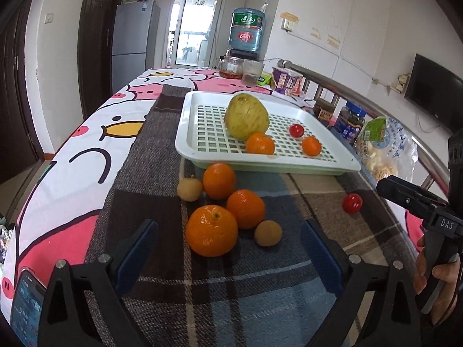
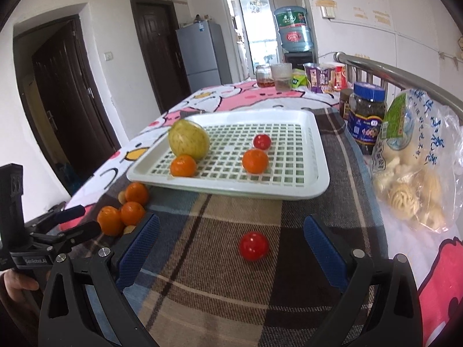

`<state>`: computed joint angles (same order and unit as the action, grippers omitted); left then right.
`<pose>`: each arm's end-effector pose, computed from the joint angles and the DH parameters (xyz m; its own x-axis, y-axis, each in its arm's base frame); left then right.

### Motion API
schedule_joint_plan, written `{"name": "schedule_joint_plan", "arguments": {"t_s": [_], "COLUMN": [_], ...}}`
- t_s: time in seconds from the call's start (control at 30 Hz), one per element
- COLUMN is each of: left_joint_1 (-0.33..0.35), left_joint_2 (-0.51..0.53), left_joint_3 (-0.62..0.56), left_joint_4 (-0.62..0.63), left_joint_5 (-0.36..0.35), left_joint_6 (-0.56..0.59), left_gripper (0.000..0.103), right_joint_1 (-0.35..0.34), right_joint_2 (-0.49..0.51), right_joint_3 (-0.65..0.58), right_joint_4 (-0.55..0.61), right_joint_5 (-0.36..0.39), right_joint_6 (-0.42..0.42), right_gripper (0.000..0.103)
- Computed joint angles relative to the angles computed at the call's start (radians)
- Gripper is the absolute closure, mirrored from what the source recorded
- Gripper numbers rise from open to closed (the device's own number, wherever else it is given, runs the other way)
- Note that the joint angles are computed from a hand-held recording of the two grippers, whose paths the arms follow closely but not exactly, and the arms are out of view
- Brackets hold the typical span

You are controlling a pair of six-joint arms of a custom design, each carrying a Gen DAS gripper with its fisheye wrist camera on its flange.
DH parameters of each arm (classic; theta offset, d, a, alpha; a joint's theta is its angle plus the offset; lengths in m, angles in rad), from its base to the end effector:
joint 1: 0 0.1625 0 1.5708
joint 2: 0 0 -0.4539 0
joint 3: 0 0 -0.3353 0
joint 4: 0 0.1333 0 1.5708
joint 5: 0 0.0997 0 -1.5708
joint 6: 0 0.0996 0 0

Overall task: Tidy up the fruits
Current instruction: 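Withdraw both tools from the tray toward the remaining fruit, then grasp a tangerine with the left tool while the right tool grasps a red cherry tomato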

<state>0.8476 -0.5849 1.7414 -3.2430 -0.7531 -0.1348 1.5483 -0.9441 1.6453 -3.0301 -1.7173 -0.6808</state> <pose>-0.2650 -0.6114 0.0961 -0.8214 0.0936 -0.5627 0.4696 0.6709 -0.5740 0.1038 -0.6650 0.3108 -0.7771 -0.3617 0.5151 -0.6084 0.6413 -0.4675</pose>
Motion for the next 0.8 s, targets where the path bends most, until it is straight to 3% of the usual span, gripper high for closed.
{"name": "schedule_joint_plan", "arguments": {"t_s": [0.33,0.63,0.8], "left_joint_1": [0.026,0.047,0.051], "left_joint_2": [-0.01,-0.015,-0.015], "left_joint_3": [-0.013,-0.043,-0.046], "left_joint_4": [0.083,0.189,0.19], "left_joint_5": [0.004,-0.034,-0.057], "left_joint_6": [-0.065,-0.129,-0.126], "left_gripper": [0.022,0.051,0.058], "right_joint_1": [0.001,0.003,-0.003], "right_joint_2": [0.039,0.069,0.072], "right_joint_3": [-0.04,-0.086,-0.103], "right_joint_4": [0.058,0.121,0.161], "right_joint_5": [-0.106,-0.161,-0.167], "right_joint_6": [-0.003,0.02,0.045], "right_gripper": [0.006,0.039,0.059]}}
